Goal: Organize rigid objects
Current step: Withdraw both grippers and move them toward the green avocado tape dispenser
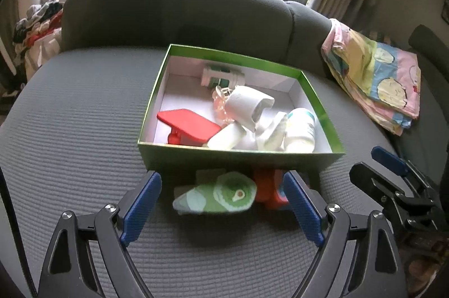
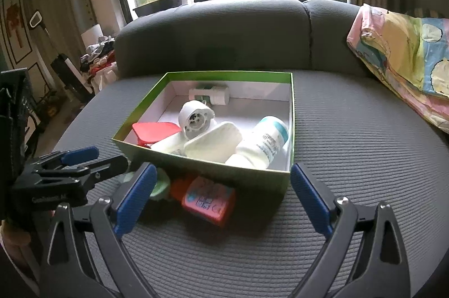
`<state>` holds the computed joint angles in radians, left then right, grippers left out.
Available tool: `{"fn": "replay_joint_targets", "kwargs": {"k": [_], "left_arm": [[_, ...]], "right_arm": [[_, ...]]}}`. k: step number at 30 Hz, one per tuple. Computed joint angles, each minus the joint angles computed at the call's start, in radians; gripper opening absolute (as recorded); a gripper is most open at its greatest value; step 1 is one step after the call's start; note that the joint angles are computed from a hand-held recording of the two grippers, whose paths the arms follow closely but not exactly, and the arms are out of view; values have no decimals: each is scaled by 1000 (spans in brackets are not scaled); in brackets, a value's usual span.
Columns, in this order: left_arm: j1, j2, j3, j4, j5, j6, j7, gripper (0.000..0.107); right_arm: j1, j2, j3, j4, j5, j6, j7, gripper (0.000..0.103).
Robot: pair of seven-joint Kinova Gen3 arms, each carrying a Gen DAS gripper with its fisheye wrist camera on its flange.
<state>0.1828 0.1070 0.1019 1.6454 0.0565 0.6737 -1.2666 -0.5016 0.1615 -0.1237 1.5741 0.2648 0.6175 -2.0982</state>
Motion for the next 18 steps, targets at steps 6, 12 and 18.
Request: {"fn": "replay_joint_targets", "kwargs": {"k": [6, 12, 18], "left_arm": [[33, -8, -74, 22, 60, 1, -40, 89], [-171, 20, 25, 112, 301, -41, -231, 89], [-252, 61, 44, 134, 523, -26, -470, 89]], "right_arm": [[-40, 3, 35, 14, -37, -26, 32, 96], [113, 79, -158, -11, -179, -23, 268, 94], [-20, 163, -60, -73, -209, 40, 414, 80]]}}
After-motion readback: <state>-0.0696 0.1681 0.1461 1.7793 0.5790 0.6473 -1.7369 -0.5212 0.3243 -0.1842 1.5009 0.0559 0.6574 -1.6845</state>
